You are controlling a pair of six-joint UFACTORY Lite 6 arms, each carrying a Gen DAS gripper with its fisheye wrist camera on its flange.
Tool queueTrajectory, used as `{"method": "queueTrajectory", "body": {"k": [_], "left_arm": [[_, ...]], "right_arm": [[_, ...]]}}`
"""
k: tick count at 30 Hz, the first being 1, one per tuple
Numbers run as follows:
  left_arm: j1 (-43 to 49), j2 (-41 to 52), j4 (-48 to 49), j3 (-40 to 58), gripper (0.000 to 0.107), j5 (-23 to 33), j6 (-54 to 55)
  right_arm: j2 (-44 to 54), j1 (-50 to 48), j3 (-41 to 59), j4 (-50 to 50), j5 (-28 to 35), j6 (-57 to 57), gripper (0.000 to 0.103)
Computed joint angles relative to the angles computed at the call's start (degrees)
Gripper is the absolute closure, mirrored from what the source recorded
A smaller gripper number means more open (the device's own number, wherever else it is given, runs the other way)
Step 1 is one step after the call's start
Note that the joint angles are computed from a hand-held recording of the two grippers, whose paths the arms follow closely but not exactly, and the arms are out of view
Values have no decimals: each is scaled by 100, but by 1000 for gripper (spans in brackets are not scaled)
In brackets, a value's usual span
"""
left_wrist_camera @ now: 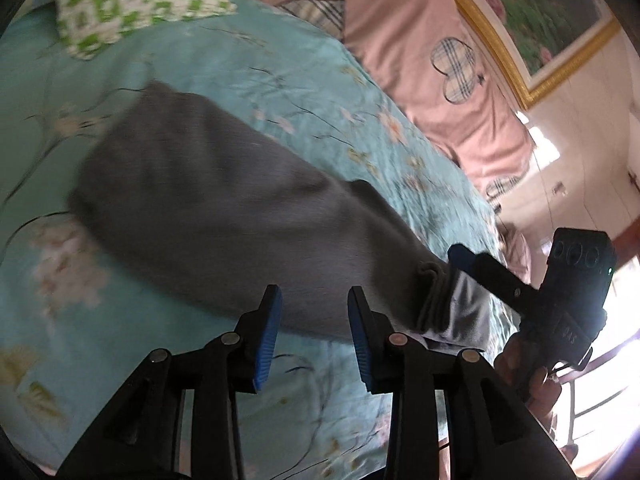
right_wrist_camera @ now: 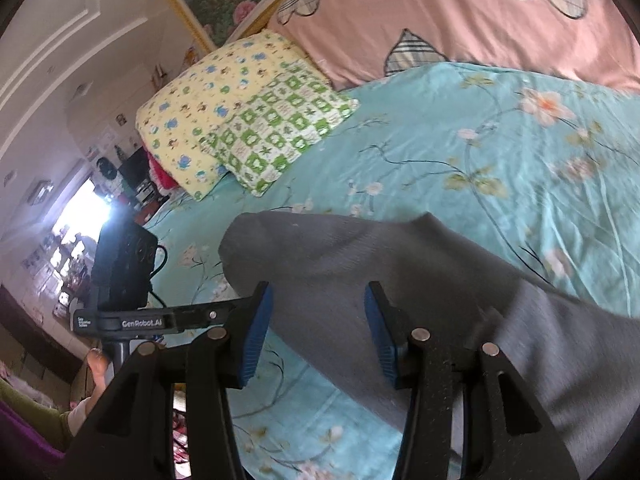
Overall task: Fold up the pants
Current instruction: 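Lower the fold onto the pants and open both grippers, then move both grippers to the waistband end of the folded pants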
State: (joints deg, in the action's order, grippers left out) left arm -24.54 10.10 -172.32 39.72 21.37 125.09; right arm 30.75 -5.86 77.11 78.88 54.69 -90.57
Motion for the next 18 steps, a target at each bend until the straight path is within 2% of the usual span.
{"method": "queueTrajectory", "body": {"k": [7,9,10,12,18], "left_arm": [[391,-923,-165,-1007,73,105,-70],[543,-1164,-226,-1238,67,57,-86],[667,-1284,-253,-1368,61,44,-152],[883,-1384,-65,-1524,59,89,-397],[1420,-1289,406,-1659,59,228,-910]], "right_arm": [[515,571,945,-306,-85,546,54],[692,753,1257,-443,-118,710,54],[775,832,1394,-496,-155,775,53],[979,987,1696,-582,-222,893,50],[1837,1334,2992,-1042,-221,1592,50]]}}
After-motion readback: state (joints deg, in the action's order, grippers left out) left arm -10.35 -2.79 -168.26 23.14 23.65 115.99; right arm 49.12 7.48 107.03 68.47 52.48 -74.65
